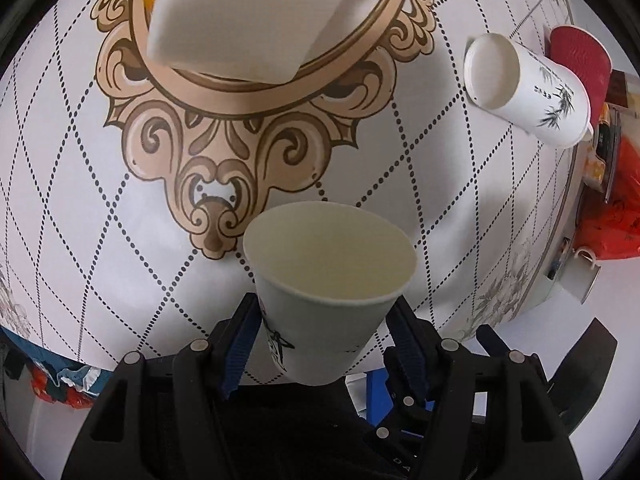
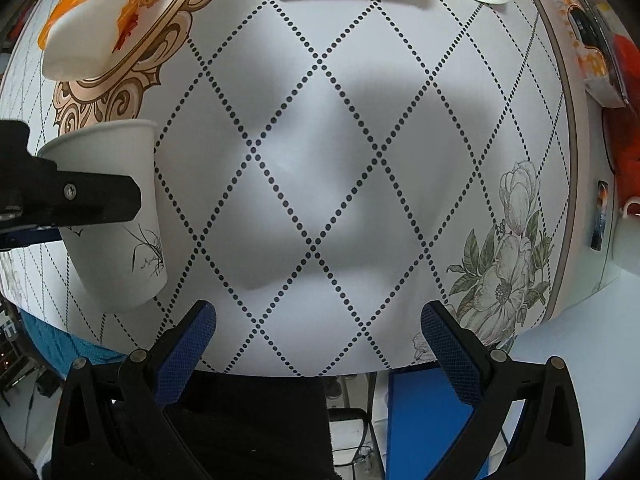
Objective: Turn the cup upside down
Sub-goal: 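Lift the white paper cup with the left tool toward the right tool, then grasp the cup with the right tool while the left tool releases it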
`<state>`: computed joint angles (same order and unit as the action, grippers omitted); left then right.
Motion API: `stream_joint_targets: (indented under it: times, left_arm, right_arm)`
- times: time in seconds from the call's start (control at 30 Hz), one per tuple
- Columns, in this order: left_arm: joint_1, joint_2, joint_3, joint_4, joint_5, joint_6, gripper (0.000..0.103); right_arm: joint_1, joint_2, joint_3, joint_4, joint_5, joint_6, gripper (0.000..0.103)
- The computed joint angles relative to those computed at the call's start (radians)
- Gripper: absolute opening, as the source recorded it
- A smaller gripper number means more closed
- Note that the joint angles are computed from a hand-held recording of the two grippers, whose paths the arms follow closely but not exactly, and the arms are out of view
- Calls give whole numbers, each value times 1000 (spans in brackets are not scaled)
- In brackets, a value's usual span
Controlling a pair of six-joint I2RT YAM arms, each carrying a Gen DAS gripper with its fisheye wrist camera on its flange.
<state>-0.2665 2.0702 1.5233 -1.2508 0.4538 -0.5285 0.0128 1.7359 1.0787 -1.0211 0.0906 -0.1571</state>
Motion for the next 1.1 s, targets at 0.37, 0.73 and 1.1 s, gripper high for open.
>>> stream_joint_targets:
  times: [0.37,0.73,1.1]
  left_arm:
    - [0,5,5,-2,-41,3,88]
    - [-34,-19,-15,28,-49,-54,88]
    - [22,-278,-26,-45,-116,-54,88]
  right_arm:
    - [-8,7,47,-27,-2,-6,103]
    - [-27,4,86,-63,-10,-10,103]
    - [-1,-86,168,-190,-99,-39,103]
